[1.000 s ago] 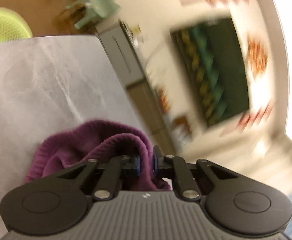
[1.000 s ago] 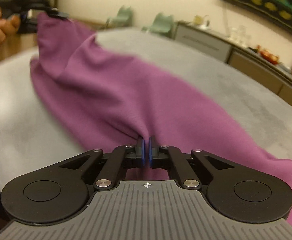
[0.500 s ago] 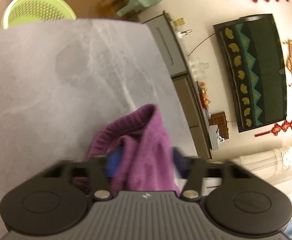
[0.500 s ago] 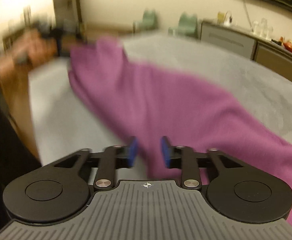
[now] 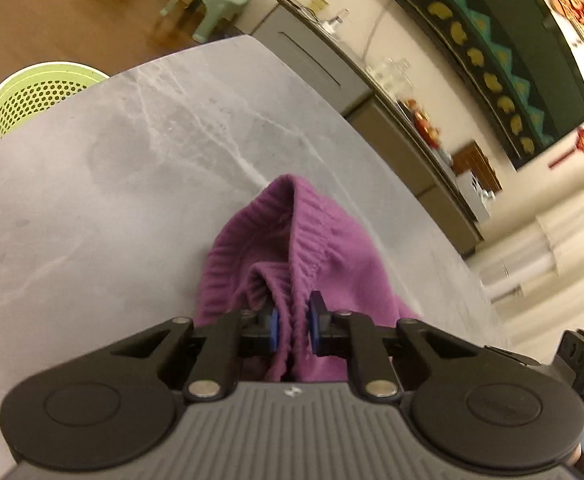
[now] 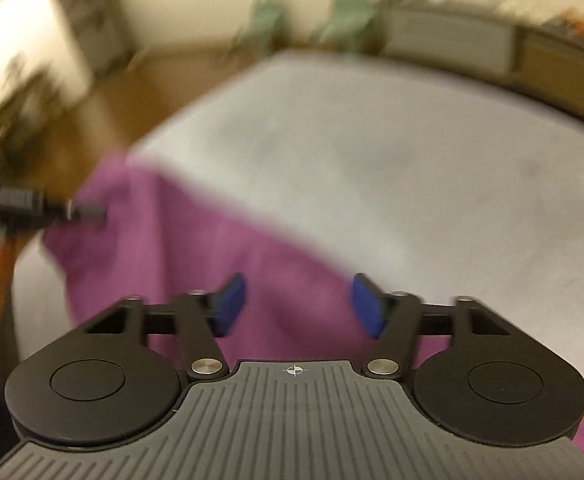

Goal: Fold clothes

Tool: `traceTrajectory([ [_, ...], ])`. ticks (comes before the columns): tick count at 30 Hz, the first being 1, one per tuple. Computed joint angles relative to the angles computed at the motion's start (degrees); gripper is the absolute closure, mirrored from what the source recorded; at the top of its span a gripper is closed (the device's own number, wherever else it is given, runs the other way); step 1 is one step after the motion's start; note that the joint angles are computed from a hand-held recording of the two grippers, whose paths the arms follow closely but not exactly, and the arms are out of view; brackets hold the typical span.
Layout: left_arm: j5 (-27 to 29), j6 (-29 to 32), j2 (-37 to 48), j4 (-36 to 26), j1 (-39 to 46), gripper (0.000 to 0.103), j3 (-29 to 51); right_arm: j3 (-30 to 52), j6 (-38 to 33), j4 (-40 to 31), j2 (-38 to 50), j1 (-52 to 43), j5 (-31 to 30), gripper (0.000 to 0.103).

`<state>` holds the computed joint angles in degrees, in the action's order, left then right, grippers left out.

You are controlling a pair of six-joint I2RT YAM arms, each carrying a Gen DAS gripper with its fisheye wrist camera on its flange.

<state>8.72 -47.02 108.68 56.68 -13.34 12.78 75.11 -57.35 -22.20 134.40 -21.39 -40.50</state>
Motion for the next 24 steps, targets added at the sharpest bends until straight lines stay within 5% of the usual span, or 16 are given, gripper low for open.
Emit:
traceTrajectory([
  [5,-0.1,2.1,-0.8,-1.9,-0.5,0.080,1.6,1.2,-9.5,-7.7,3.0,-3.6,-1.6,0.049],
  [7,-2.0,1.6,-1.0,-1.5,-1.6,0.046,2.7,6.9,-7.3,-14.0,5.5,-3.7,-3.4,0.043],
  [9,-4.7,1.5,-1.7,-1.2,-3.5,0.033,3.5,12.3,-3.3,-19.0,8.0,-4.1,-6.6,0.035],
  [12,-7.2,1.9,0.0,-4.1,-5.7,0.035,7.1,13.4,6.8,-14.1,9.0,-1.6,-5.8,0.032],
  [14,-10.4,3.8,0.6,-10.9,-7.6,0.080,10.8,8.2,10.1,-4.6,7.2,1.1,-1.1,0.062],
  [15,-12.2,4.1,0.6,-12.1,-8.2,0.091,11.3,4.8,11.5,1.3,5.6,1.8,0.7,0.082],
  [19,-12.1,-1.7,2.0,5.2,-3.9,0.092,2.9,-6.0,15.8,21.6,0.5,2.9,5.2,0.086],
  [20,-10.7,-1.9,2.8,4.2,-3.3,0.092,3.4,-7.6,16.7,24.9,0.0,2.6,4.4,0.086],
  [22,-8.3,-1.9,4.4,1.8,-2.4,0.091,4.6,-6.6,18.0,22.4,-0.2,0.2,-0.8,0.082],
  [24,-8.0,-1.7,4.5,0.1,-2.2,0.084,5.0,-1.6,16.0,11.4,1.2,-3.1,-6.6,0.068],
])
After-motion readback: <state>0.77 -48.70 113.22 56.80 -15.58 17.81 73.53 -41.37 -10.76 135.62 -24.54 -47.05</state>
